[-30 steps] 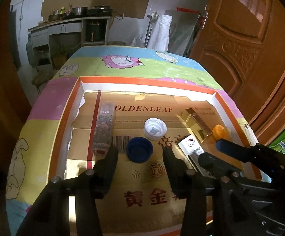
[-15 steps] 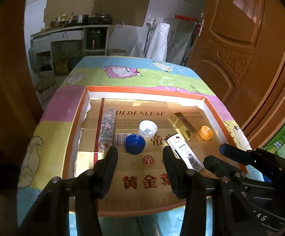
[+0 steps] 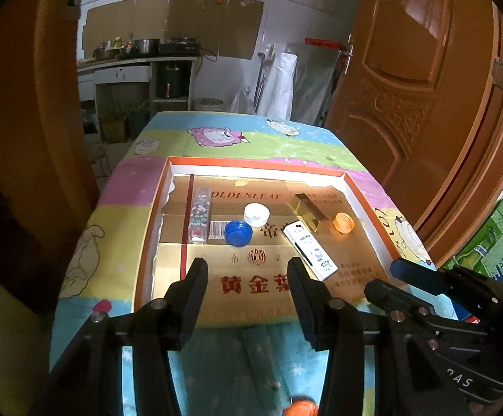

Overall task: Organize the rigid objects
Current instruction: 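Withdraw both tools from the tray back toward the caps on the table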

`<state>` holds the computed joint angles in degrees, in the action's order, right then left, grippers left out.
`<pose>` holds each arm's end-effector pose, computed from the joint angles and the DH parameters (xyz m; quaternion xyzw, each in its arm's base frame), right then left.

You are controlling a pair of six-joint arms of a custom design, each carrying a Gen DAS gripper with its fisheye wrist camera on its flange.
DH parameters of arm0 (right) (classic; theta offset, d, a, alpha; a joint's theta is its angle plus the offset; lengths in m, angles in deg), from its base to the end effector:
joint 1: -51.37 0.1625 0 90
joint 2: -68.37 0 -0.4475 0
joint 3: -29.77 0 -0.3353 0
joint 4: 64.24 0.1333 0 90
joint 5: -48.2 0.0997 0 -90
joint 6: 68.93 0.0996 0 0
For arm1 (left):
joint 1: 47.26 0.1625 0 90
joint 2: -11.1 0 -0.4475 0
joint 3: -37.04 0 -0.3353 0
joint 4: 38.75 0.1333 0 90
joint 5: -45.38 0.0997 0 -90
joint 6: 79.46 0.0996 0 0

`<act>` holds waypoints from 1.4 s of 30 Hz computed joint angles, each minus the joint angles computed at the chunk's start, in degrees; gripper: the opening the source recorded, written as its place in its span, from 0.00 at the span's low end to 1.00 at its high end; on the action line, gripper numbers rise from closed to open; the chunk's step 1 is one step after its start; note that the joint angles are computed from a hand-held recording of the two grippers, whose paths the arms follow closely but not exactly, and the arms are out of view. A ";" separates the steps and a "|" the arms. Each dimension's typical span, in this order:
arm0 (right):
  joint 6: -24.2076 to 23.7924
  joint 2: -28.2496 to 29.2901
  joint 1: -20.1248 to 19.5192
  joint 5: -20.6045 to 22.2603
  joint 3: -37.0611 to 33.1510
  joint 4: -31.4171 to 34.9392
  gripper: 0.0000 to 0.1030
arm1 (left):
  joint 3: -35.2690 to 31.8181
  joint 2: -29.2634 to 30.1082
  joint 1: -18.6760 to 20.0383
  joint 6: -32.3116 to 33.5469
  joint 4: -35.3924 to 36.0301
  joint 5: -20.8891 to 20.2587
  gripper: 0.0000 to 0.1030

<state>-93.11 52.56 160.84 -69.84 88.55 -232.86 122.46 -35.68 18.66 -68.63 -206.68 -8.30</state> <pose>0.3509 -0.7331 0.0425 0.2745 -0.8850 0.2873 0.2426 -0.1086 -0.7142 0.2803 0.1685 0.8851 -0.3512 0.2547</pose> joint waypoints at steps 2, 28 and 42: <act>0.04 -0.88 0.35 -0.19 2.24 -1.27 0.43 | 1.43 -0.87 -0.16 -0.03 -0.75 0.14 0.46; -0.99 -7.97 2.74 1.88 28.44 -13.82 0.43 | 19.96 -10.12 -1.78 -1.85 -10.27 0.68 0.46; -6.57 -5.61 3.47 1.48 33.17 -19.90 0.43 | 26.56 -12.88 -2.39 -3.01 -13.18 0.46 0.46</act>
<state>-99.68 46.95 164.31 -68.36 121.71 -252.76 149.02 -48.57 16.26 -71.64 -219.86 -7.84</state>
